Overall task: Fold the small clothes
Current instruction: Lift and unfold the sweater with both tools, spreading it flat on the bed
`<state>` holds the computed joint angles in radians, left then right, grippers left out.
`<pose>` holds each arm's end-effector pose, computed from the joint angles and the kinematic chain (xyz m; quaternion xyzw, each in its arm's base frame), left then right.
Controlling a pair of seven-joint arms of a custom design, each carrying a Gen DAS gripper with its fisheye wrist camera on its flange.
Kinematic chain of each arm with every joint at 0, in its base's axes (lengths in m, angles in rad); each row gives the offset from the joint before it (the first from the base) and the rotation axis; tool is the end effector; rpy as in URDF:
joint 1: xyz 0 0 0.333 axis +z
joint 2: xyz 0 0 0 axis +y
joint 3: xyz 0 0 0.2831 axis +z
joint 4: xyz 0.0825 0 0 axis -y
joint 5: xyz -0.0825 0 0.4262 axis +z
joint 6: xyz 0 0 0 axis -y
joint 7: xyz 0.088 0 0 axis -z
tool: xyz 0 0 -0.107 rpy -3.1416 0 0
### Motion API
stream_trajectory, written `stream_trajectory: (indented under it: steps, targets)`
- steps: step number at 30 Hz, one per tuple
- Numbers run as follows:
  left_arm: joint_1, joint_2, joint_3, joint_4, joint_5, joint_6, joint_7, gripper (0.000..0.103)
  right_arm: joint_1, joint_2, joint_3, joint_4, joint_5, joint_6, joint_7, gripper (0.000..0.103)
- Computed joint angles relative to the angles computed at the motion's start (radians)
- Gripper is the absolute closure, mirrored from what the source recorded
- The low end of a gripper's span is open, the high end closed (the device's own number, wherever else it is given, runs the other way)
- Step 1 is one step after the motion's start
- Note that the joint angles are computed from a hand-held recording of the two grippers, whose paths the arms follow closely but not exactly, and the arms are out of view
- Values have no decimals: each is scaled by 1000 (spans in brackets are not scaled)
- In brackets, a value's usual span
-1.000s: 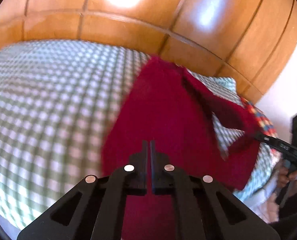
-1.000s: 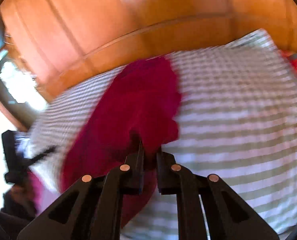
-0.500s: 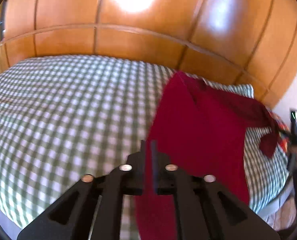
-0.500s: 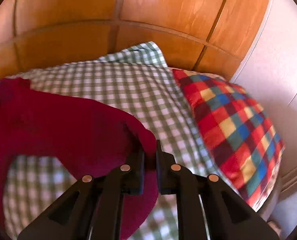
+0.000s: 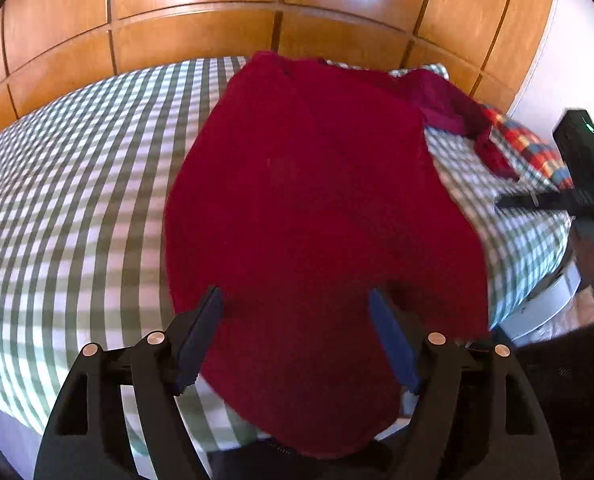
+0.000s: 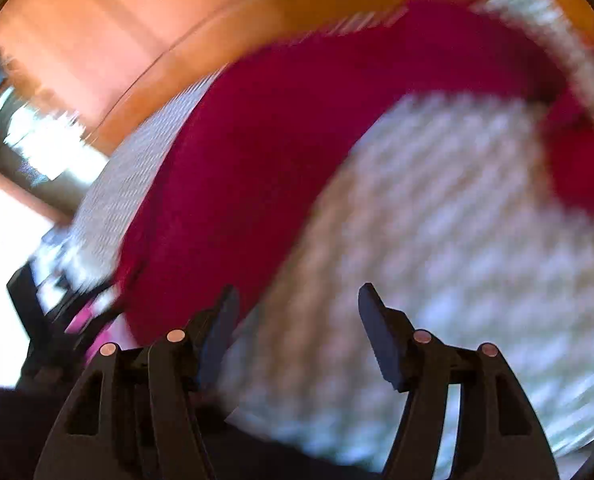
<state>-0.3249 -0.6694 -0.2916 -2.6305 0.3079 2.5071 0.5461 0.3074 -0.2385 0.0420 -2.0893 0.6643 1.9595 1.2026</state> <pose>0.3669 -0.2584 0.4624 -0.7387 0.5928 -0.2479 0.2036 0.5013 0.2269 0.5052 -0.8163 0.4889 0.1753 0.2529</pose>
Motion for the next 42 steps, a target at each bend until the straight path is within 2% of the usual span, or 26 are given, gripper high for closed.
stream_trajectory:
  steps: [1, 2, 3, 4, 5, 7, 11, 14, 15, 16, 18, 20, 22, 24, 25, 26, 27, 28, 29, 30, 31, 34, 36, 39, 41, 42]
  targets:
    - [2, 1, -12, -2, 5, -7, -12, 36, 7, -7, 4, -15, 11, -11, 3, 42]
    - [-1, -1, -11, -9, 3, -2, -19, 49, 18, -19, 12, -40, 26, -11, 11, 49]
    - [-5, -4, -5, -18, -5, 8, -25, 55, 24, -21, 15, -47, 35, -8, 16, 66]
    - [-6, -11, 0, -26, -7, 20, -28, 70, 30, -23, 19, -52, 45, 2, 24, 77]
    - [-10, -29, 8, -41, -12, 32, -28, 86, 35, -30, 22, -57, 48, 18, 29, 95]
    - [-14, -89, 25, -73, -25, 36, -28, 97, 43, -54, 28, -58, 32, 55, 12, 97]
    - [63, -217, 7, -118, 17, 5, -94, 98, 35, -123, 30, -65, -55, 141, -19, 98]
    - [160, -299, -3, -129, 73, -42, -152, 99, 12, -156, 45, -79, -160, 229, 28, 98]
    - [213, -309, -9, -112, 104, -77, -170, 99, -13, -158, 55, -77, -226, 267, 73, 99]
    - [235, -313, -5, -101, 118, -94, -180, 99, -33, -156, 65, -76, -286, 298, 113, 99]
    - [308, -294, 3, -66, 154, -122, -215, 99, -95, -131, 105, -65, -468, 364, 238, 101]
    - [354, -264, -1, -26, 183, -168, -250, 99, -182, -83, 171, -40, -749, 400, 426, 103]
    - [379, -244, 2, 1, 203, -190, -289, 98, -230, -24, 183, 3, -915, 379, 541, 103]
    - [372, -248, 3, 0, 210, -189, -331, 82, -245, 35, 168, 42, -1002, 326, 639, 103]
    - [363, -250, 0, -4, 213, -178, -350, 67, -245, 52, 163, 54, -1022, 302, 674, 103]
    - [352, -253, 1, -14, 217, -156, -364, 63, -238, 59, 141, 62, -972, 287, 664, 103]
    - [328, -258, 8, -31, 214, -121, -366, 63, -199, 49, 84, 51, -852, 293, 623, 103]
    - [291, -258, 28, -56, 203, -59, -351, 63, -189, 24, 62, 28, -753, 310, 575, 101]
    - [268, -251, 45, -70, 191, -14, -333, 63, -166, 0, 43, 5, -695, 326, 538, 82]
    - [225, -221, 66, -79, 159, 41, -304, 63, -154, -15, 35, -10, -671, 335, 520, 55]
    - [197, -194, 81, -83, 131, 80, -277, 63, -138, -30, 27, -21, -632, 340, 493, 49]
    - [91, -41, 136, -65, 9, 232, -185, 63, -82, -69, 2, -53, -472, 305, 385, 48]
    - [35, 80, 165, -13, -60, 290, -105, 63, -53, -80, -11, -69, -386, 289, 299, 35]
    - [-43, 218, 216, 59, -176, 367, 12, 63, -52, -73, 15, -82, -409, 295, 250, 25]
    - [-84, 288, 243, 102, -245, 407, 96, 63, -61, -51, 38, -79, -468, 304, 260, 25]
    - [-78, 328, 230, 137, -254, 406, 115, 63, -60, -40, 34, -77, -467, 306, 255, 25]
